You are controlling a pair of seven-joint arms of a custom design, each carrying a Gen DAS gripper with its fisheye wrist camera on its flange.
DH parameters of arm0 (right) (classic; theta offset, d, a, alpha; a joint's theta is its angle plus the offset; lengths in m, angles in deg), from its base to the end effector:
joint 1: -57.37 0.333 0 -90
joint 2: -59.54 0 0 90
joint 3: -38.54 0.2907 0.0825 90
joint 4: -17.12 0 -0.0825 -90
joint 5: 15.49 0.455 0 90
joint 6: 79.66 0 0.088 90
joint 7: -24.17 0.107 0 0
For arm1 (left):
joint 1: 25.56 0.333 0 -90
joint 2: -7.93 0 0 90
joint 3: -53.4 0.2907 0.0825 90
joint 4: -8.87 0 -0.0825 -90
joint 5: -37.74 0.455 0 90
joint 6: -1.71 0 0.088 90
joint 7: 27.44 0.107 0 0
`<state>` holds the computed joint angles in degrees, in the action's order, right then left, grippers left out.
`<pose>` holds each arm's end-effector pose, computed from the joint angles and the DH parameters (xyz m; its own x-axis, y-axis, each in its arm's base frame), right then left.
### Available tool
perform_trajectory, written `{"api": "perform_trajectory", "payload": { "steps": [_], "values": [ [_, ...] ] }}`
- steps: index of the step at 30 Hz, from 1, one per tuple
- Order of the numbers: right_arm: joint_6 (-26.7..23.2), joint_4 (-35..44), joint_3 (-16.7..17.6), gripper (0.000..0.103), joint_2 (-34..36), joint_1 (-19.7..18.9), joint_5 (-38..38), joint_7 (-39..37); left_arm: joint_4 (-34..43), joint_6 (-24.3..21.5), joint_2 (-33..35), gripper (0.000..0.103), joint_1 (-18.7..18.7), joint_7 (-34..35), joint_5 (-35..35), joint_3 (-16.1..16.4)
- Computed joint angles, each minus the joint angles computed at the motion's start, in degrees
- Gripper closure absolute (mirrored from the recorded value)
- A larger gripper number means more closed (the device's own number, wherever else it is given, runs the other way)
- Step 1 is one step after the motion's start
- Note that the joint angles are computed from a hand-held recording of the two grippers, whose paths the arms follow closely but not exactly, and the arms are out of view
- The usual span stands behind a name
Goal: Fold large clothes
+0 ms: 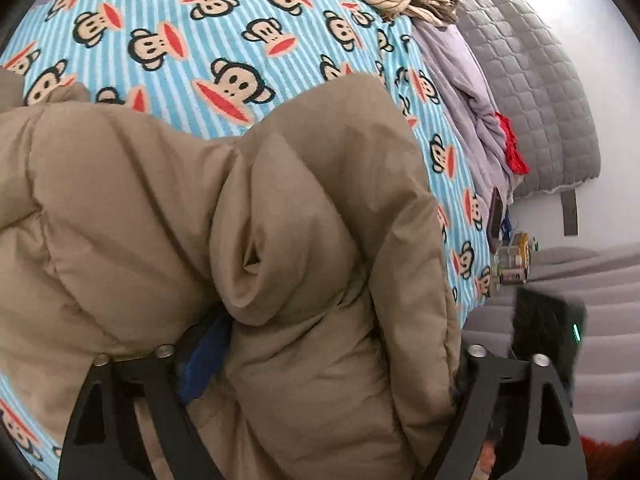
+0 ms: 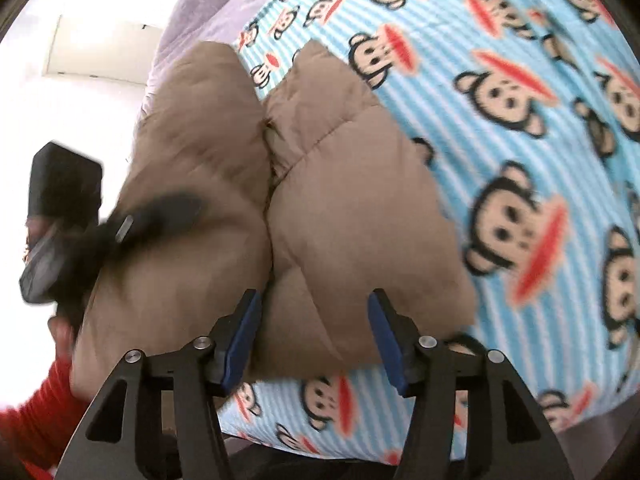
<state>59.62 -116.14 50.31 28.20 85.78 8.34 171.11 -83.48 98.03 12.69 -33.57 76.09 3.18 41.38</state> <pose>0.3892 0.3440 0.5732 -0.3592 -0.6838 -0.6352 -0.8591 0.5081 -0.0612 0.5993 -0.2723 0.5522 -0.4315 -0.7003 0.5687 -0.8822 0.4594 -0.1036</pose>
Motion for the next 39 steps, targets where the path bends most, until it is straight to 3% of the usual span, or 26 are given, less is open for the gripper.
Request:
{"api": "perform_trajectory", "payload": {
  "steps": [3, 7, 10, 13, 14, 15, 16, 18, 20, 24, 33, 37, 39],
  "values": [
    [1.3, -1.8, 1.0, 0.029, -3.7, 0.9, -0.6, -0.1, 2.5, 1.2, 2.9, 0.015, -0.9, -2.2, 2.7, -0.7],
    [4.8, -1.2, 0.1, 0.029, -4.2, 3.7, 1.2, -3.7, 3.2, 2.3, 3.5, 0.015, -1.7, -3.5, 5.7, -1.6],
    [4.7, 2.6, 0.0, 0.029, -1.3, 4.4, 0.8, -8.1, 2.7, 2.2, 2.4, 0.015, -2.1, -2.9, 7.8, -1.8],
    [4.0, 8.7, 2.8, 0.029, 4.9, 1.2, -2.9, -6.0, 2.2, 2.7, 0.2, 0.015, -2.2, -2.1, 8.9, -1.5],
    [2.8, 9.3, 3.3, 0.034, 5.7, 0.2, -4.6, -4.4, 1.2, 4.1, -1.4, 0.015, -2.1, -1.1, 8.6, -1.3],
    [2.5, 9.7, 4.4, 0.064, 6.4, -1.5, -6.1, -2.5, -0.5, 7.0, -3.9, 0.015, -1.8, 0.6, 8.3, -0.8],
    [0.8, 9.2, 4.1, 0.079, 5.0, -1.1, -8.0, 0.8, -1.8, 9.6, -5.6, 0.015, -1.9, 1.4, 8.6, -0.4],
    [-2.1, 8.1, 5.2, 0.084, 3.6, -2.8, -11.1, 6.3, -5.0, 16.8, -9.3, 0.015, -1.7, 2.1, 11.5, 0.7],
    [-3.7, 5.9, 5.2, 0.084, 1.5, -3.3, -11.9, 9.3, -6.2, 20.9, -10.0, 0.015, -1.4, 0.5, 15.9, 1.5],
    [-3.3, -2.3, 3.5, 0.084, -4.2, -1.7, -8.0, 13.7, -4.6, 22.5, -5.9, 0.015, -0.8, -6.1, 25.8, 1.8],
    [1.8, -9.7, 3.1, 0.08, -6.3, -0.2, -4.9, 15.7, -5.0, 30.1, 0.4, 0.015, -4.2, -9.4, 35.4, -1.1],
    [5.3, -13.2, 1.5, 0.08, -7.2, 1.2, -2.2, 14.4, -4.6, 30.5, 1.4, 0.015, -5.3, -11.3, 38.5, -1.4],
    [4.3, -13.2, 0.3, 0.078, -7.8, 2.1, -0.6, 13.5, -4.6, 30.3, 1.4, 0.015, -5.3, -11.3, 38.7, -1.3]
  ]
}}
